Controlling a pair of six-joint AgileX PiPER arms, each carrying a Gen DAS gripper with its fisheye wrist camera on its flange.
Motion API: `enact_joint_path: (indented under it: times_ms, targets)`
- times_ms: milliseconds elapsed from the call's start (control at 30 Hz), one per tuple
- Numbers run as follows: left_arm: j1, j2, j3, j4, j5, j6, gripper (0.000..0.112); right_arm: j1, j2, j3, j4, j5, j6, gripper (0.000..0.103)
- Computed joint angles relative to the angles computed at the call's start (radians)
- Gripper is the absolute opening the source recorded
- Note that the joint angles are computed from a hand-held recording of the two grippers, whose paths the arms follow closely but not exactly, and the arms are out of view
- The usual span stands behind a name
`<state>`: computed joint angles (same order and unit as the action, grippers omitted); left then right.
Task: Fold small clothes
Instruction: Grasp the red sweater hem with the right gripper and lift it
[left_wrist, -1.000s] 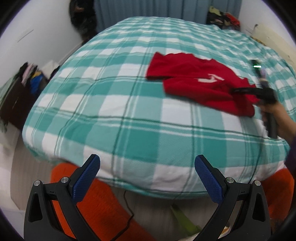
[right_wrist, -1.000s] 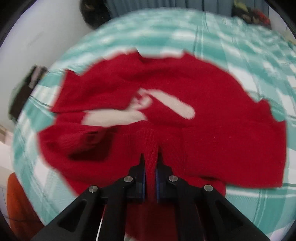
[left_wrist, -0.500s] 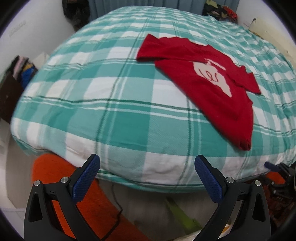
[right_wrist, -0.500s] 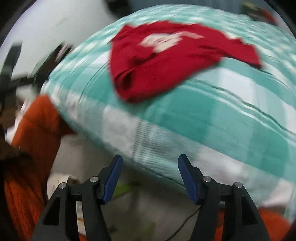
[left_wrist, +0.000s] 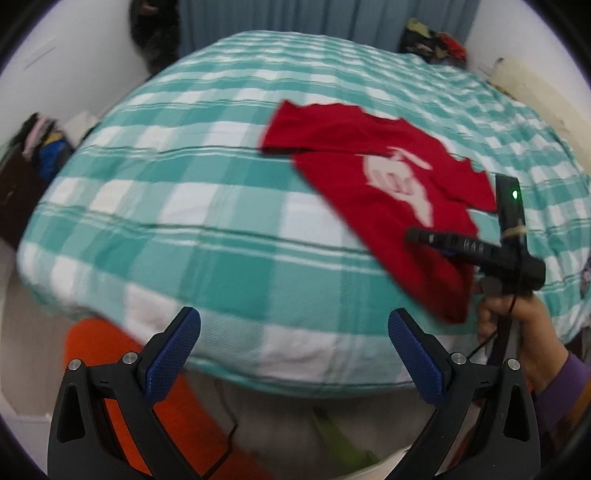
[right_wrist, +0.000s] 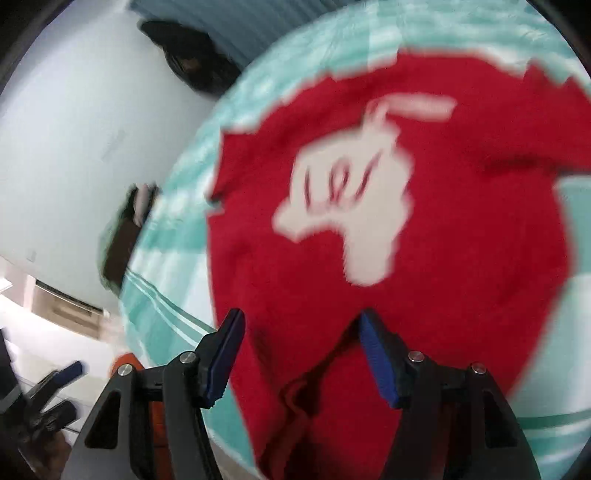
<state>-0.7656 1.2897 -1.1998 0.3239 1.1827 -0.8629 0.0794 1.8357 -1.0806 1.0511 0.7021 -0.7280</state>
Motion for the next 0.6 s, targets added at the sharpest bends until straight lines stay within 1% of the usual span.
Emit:
enact_joint_path:
  times_ms: [33,67,100,133,167,200,233,267,300,367,400,467,500,533,567,600]
  targets:
    - [0.016,-0.027,0.022,0.011,0.013,-0.007,0.102,0.052,-0.017,0.013,0.025,0.018,-0.049,0.064]
    - [0.038,-0.052,0.044,0.018,0.02,-0.012,0.102,0.091,-0.033,0.033,0.071,0.071,-0.139,0.064]
    - [0.07,-0.074,0.065,0.016,0.022,-0.01,0.102,0.155,-0.063,0.069,0.122,0.157,-0.239,0.068]
    - [0.131,-0.103,0.098,-0.003,0.01,0.005,0.102,0.211,-0.107,0.122,0.145,0.204,-0.339,0.068]
    - [0.173,-0.115,0.117,-0.022,-0.004,0.019,0.102,0.258,-0.155,0.188,0.172,0.215,-0.439,0.067]
    - [0.216,-0.121,0.135,-0.047,-0.021,0.034,0.102,0.289,-0.198,0.245,0.189,0.218,-0.502,0.067]
    - [0.261,-0.12,0.151,-0.083,-0.05,0.055,0.102,0.311,-0.245,0.299,0.192,0.196,-0.526,0.067]
    - [0.285,-0.115,0.16,-0.114,-0.08,0.076,0.102,0.323,-0.298,0.35,0.178,0.164,-0.509,0.067]
    - [0.312,-0.099,0.17,-0.168,-0.13,0.124,0.102,0.303,-0.36,0.407,0.159,0.142,-0.475,0.067]
    - [0.319,-0.059,0.178,-0.246,-0.205,0.199,0.102,0.22,-0.458,0.49,0.137,0.101,-0.421,0.067]
    - [0.316,-0.015,0.179,-0.3,-0.266,0.262,0.101,0.157,-0.522,0.54,0.101,0.05,-0.361,0.067]
    - [0.311,0.067,0.175,-0.384,-0.353,0.369,0.1,0.049,-0.596,0.565,0.003,0.008,-0.236,0.067]
    - [0.298,0.135,0.162,-0.408,-0.383,0.405,0.096,0.002,-0.617,0.562,-0.054,-0.024,-0.16,0.067]
    - [0.281,0.187,0.145,-0.401,-0.382,0.402,0.088,-0.013,-0.619,0.537,-0.127,-0.059,-0.069,0.067]
    - [0.268,0.23,0.128,-0.396,-0.374,0.397,0.073,-0.009,-0.604,0.488,-0.212,-0.083,0.031,0.066]
    - [0.26,0.265,0.118,-0.404,-0.37,0.407,0.071,0.026,-0.593,0.437,-0.306,-0.122,0.131,0.063]
